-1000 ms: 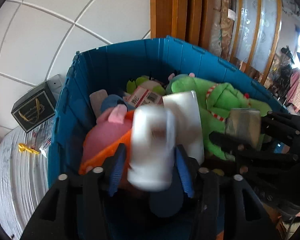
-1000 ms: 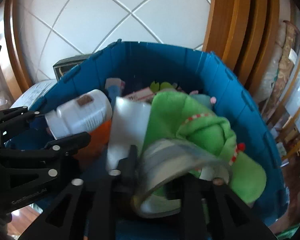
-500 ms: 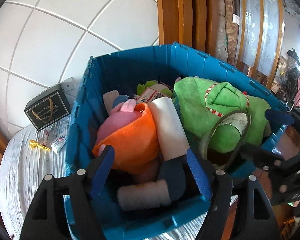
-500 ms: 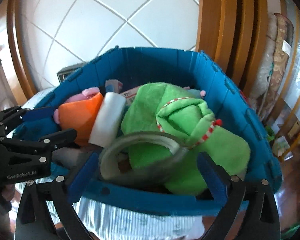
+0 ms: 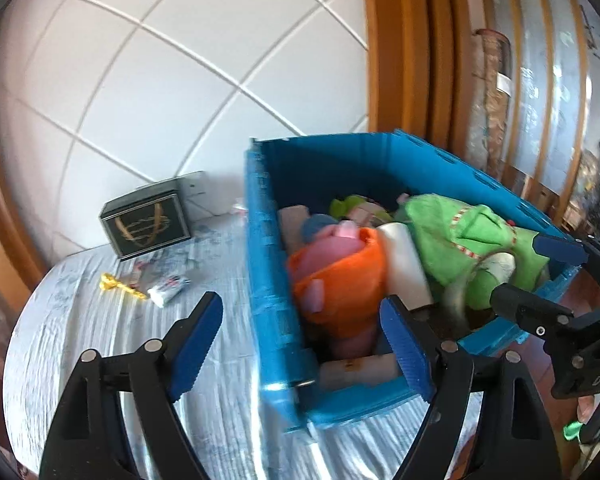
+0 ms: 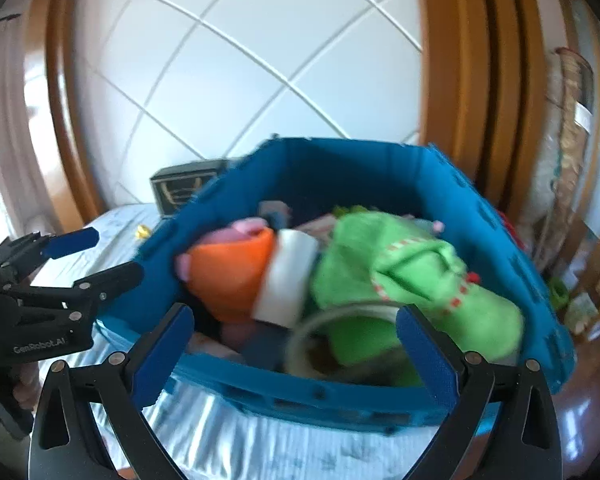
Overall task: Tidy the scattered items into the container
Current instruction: 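Withdraw both tools from the crate back over the bed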
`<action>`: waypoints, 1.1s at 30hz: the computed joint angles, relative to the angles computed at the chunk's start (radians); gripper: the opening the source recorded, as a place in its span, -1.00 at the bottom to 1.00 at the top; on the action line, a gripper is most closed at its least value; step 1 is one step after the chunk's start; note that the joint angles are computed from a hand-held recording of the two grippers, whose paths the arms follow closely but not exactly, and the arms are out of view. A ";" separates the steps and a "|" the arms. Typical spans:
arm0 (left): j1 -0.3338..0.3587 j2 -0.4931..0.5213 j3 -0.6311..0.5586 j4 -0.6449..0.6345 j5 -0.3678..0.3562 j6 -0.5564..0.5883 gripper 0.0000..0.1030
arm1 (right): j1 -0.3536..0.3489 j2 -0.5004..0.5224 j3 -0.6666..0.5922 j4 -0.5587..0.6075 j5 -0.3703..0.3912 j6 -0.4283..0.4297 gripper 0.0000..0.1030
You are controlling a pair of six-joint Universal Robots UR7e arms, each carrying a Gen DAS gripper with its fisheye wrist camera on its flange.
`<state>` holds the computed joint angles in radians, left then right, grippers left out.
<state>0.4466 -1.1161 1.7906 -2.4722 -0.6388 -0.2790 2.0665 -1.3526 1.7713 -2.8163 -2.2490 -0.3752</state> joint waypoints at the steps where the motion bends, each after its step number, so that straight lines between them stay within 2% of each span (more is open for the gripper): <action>1: 0.004 -0.015 0.011 -0.006 0.006 0.001 0.58 | 0.008 0.013 -0.007 -0.005 0.002 -0.004 0.99; 6: 0.045 -0.092 0.052 -0.034 0.029 0.002 0.58 | 0.056 0.099 -0.059 -0.030 0.007 -0.022 0.99; 11: 0.116 -0.176 0.084 -0.053 0.013 0.057 0.58 | 0.113 0.219 -0.130 -0.081 -0.009 -0.031 0.99; 17: 0.263 -0.274 0.062 -0.017 -0.020 0.166 0.58 | 0.188 0.434 -0.294 -0.113 -0.024 -0.022 0.99; 20: 0.337 -0.299 0.035 0.003 -0.034 0.230 0.58 | 0.212 0.553 -0.402 -0.095 -0.034 0.012 0.99; 25: 0.480 -0.301 -0.046 0.052 -0.071 0.299 0.58 | 0.211 0.725 -0.583 0.014 -0.013 0.144 0.99; 33: 0.659 -0.203 -0.199 0.087 -0.116 0.346 0.58 | 0.162 0.936 -0.864 0.313 -0.074 0.317 1.00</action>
<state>1.1060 -1.3193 1.5913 -2.3855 -0.7545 0.0669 2.2286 -0.4167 0.9077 -2.5038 -2.3232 -0.0583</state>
